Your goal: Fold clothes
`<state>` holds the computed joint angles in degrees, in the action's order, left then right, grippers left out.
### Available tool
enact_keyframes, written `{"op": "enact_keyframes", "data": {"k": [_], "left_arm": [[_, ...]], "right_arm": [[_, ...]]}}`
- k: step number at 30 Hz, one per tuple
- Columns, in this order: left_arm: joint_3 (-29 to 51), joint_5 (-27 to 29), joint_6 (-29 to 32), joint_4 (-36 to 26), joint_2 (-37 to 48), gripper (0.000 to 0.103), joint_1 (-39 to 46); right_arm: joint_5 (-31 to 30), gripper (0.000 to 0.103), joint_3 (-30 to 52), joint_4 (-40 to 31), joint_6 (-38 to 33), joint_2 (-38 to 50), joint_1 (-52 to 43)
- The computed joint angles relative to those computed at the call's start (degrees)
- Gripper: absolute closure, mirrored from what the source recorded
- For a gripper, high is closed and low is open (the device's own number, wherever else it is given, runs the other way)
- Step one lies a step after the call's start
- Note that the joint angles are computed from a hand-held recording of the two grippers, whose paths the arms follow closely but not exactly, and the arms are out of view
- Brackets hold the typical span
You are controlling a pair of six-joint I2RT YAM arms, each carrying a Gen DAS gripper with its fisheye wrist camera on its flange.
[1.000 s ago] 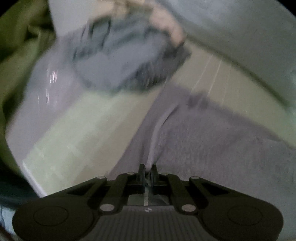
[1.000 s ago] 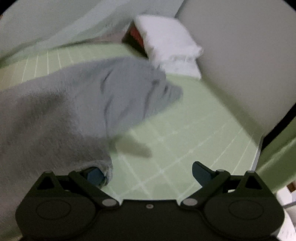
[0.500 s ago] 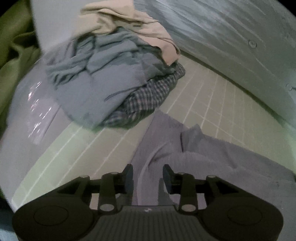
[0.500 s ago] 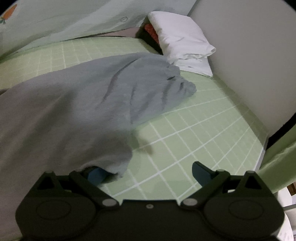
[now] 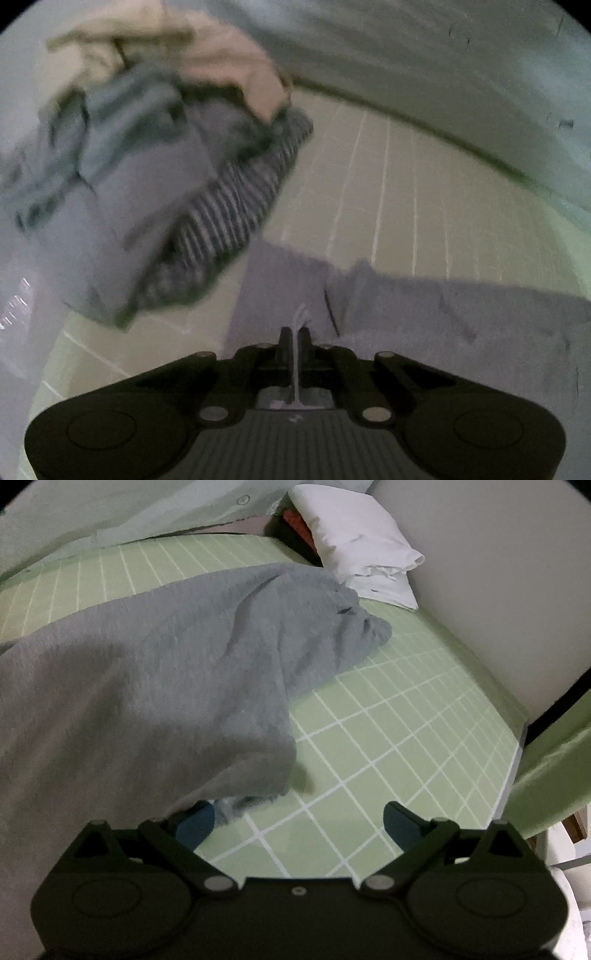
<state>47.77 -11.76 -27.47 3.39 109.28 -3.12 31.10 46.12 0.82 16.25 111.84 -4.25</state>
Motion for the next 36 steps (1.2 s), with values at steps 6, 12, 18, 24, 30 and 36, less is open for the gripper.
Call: {"op": "enact_keyframes", "data": {"k": [6, 12, 18, 24, 30, 36], "left_arm": [[-4.64, -5.93, -2.77, 6.57, -8.80, 0.100, 3.85], [-3.11, -3.25, -6.33, 2.36, -5.77, 0.090, 4.74], [-10.65, -1.16, -12.33, 0.95, -10.05, 0.076, 1.10], [-14.47, 0.59, -16.81, -3.22, -12.08, 0.073, -4.75], [-16.41, -0.27, -16.44, -3.54, -12.97, 0.074, -8.45], [-14.75, -1.90, -15.00, -5.72, -11.74, 0.081, -10.16]], "right_arm": [[0.44, 0.004, 0.47, -1.16, -0.33, 0.59, 1.44], [-0.57, 0.004, 0.39, 0.25, -2.27, 0.79, 1.68], [-1.97, 0.004, -1.53, 2.53, -2.65, -0.73, 0.85], [-4.29, 0.004, -2.57, 5.32, -3.74, -0.38, 0.14], [-5.68, 0.004, -4.34, 7.81, -6.69, -1.31, 0.14], [-7.13, 0.004, -5.59, 9.10, -8.80, -1.84, 0.49]]}}
